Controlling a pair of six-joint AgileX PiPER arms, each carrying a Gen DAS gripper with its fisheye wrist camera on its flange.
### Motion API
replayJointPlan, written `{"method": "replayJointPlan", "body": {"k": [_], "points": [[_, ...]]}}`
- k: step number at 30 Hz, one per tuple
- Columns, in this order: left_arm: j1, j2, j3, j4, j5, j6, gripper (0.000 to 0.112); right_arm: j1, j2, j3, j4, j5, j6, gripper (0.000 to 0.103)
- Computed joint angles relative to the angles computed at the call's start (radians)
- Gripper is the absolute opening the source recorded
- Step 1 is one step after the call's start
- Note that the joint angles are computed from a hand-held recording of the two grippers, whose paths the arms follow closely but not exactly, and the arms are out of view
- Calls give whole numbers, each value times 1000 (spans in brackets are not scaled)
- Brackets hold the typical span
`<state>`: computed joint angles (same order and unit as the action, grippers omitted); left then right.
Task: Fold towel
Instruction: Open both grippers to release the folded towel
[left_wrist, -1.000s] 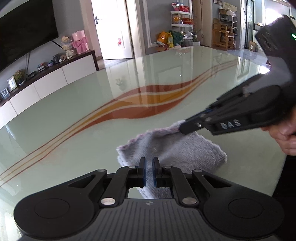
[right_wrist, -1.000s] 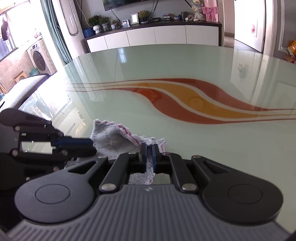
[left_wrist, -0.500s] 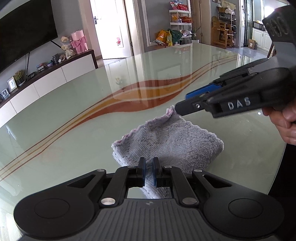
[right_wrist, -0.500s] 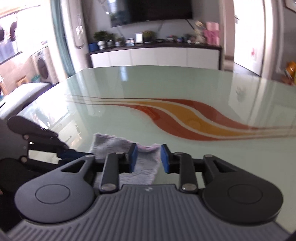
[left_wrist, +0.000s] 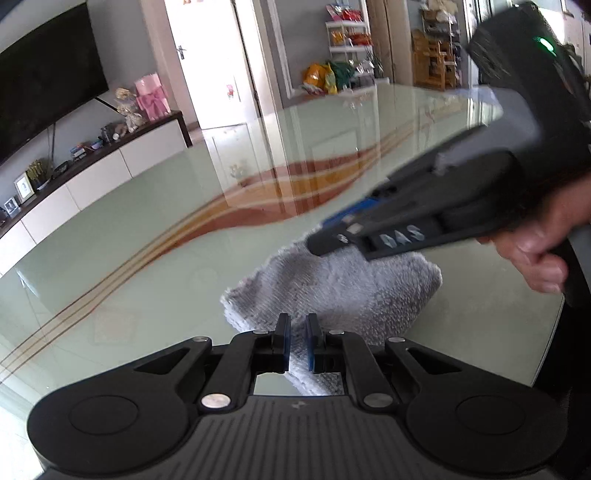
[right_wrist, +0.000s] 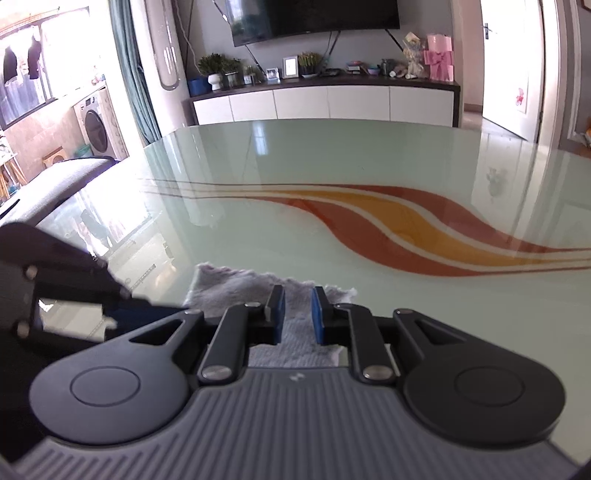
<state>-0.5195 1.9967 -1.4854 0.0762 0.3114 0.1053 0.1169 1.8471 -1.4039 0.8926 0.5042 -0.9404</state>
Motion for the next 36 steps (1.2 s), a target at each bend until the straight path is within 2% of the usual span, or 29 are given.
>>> {"method": "replayJointPlan", "body": {"k": [5,7,10,14,17,19,22,24,26,28,31,34,36], "points": [[30,7,-14,103,-5,-136,13,14,-47,65,92,13,-124,17],[54,30,-55,79,13,-132,13,32,-64,97,98,-14,-160,17],[64,32,-78,6,19,-67,13,58,-82,144,98,-53,-189,17],[47,25,-86,-186,27,106,13,61,-105,187,135,-93,-219,19],[24,18,-61,-230,10,143,13,64,-142,227,156,-163,-228,20],[16,11,-36,-247,-5,156,15,67,-155,244,124,-182,-212,27],[-1,8,1,-186,-24,97,15,72,-133,241,31,-188,-133,28],[-5,24,13,-145,-31,67,17,68,-131,260,88,-198,-182,28],[6,33,25,-211,-64,139,17,74,-137,274,104,-215,-204,28],[8,31,15,-207,-46,133,18,69,-140,275,118,-209,-210,28],[0,-20,62,-137,-75,71,17,57,-184,337,270,-228,-360,27],[-6,-70,127,-169,-88,88,18,58,-192,355,260,-238,-360,27],[-12,-85,152,-107,-92,25,20,62,-195,375,289,-250,-395,28]]}}
